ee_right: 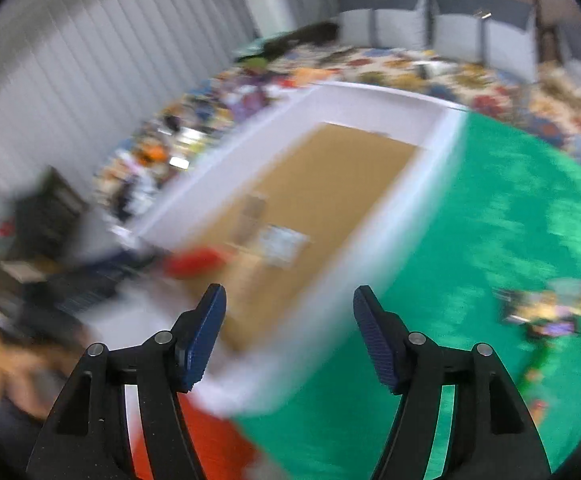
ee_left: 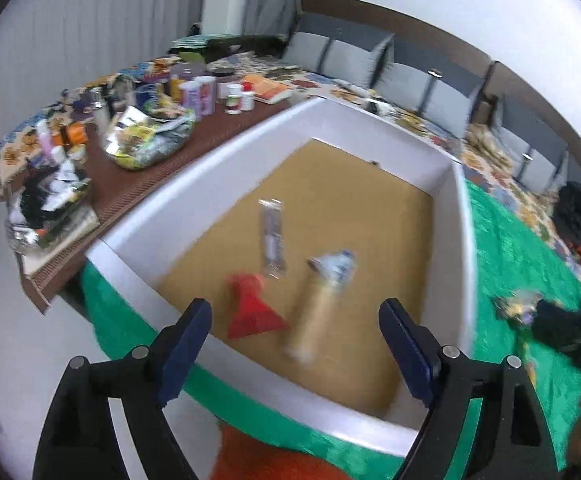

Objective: Organize snacks
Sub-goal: 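Open the left tool over the white box while the right tool drops the cream bar in, then withdraw both open tools from the box back over the bedspread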

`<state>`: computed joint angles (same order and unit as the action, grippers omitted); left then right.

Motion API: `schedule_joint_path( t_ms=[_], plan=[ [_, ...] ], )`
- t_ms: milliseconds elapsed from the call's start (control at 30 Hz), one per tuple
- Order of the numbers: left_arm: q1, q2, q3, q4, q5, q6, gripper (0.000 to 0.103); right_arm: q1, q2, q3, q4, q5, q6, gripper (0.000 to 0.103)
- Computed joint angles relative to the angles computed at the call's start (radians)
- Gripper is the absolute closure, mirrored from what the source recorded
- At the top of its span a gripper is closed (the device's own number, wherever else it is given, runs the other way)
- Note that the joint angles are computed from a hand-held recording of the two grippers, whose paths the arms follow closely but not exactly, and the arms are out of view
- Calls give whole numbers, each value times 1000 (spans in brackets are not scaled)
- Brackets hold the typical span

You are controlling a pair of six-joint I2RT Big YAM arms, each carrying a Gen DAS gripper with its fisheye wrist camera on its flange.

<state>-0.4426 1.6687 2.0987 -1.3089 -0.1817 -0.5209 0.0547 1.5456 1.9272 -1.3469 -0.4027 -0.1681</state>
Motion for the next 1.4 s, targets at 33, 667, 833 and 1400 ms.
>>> schedule_joint_path(
  t_ms=[33, 667, 833, 1400],
  plan=[
    [-19, -5, -7, 15, 16, 5, 18, -22, -32, -62, 32, 35, -25, 33],
    [-360, 348, 222, 34, 81, 15, 5, -720, -309, -632, 340, 151, -172, 33],
    [-379, 339, 172, 72, -23, 58, 4, -693, -292, -636, 363, 148, -177, 27],
    [-401, 299, 74, 158, -98, 144, 0, -683, -325, -693, 424, 157, -145, 15]
  ],
)
